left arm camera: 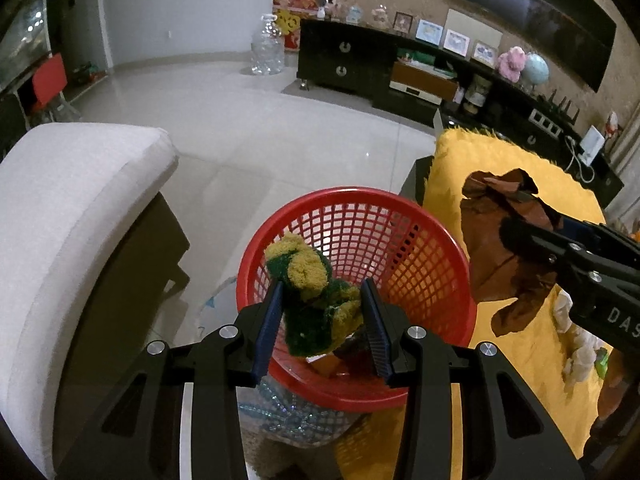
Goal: Collect trash
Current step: 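Open both grippers to drop sponge and brown cloth into the wastebasket, then move both grippers back over the remaining trash on the table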
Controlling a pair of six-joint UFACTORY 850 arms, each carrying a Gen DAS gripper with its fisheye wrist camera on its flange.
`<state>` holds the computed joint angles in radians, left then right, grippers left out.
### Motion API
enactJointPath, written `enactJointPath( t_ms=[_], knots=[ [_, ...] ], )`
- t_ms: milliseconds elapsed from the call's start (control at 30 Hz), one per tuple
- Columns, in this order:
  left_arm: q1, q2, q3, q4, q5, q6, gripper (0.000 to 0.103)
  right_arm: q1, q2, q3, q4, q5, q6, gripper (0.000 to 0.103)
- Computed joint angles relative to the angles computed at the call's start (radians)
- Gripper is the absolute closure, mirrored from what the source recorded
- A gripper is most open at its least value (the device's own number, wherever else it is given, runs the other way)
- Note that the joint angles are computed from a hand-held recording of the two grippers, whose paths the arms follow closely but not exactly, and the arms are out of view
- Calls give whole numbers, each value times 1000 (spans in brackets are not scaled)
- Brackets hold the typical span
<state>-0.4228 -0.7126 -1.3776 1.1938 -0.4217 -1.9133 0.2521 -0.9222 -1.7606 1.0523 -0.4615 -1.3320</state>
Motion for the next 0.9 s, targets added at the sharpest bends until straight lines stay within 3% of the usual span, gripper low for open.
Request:
enactJointPath(
  t_ms=[200, 400, 667, 900],
  knots=[
    [6, 1, 8, -7, 23, 1, 58, -4, -9, -11, 0, -26, 30, 38],
    [1, 12, 19, 37, 17, -45, 39, -16, 8, 13, 37, -16, 6, 36],
    [-5, 33, 39, 68, 11, -101, 34, -40, 66, 96, 154, 11, -119, 36],
    [-18, 70, 84, 111, -6, -175, 33, -62, 137, 211, 336, 62, -345, 35]
  ],
)
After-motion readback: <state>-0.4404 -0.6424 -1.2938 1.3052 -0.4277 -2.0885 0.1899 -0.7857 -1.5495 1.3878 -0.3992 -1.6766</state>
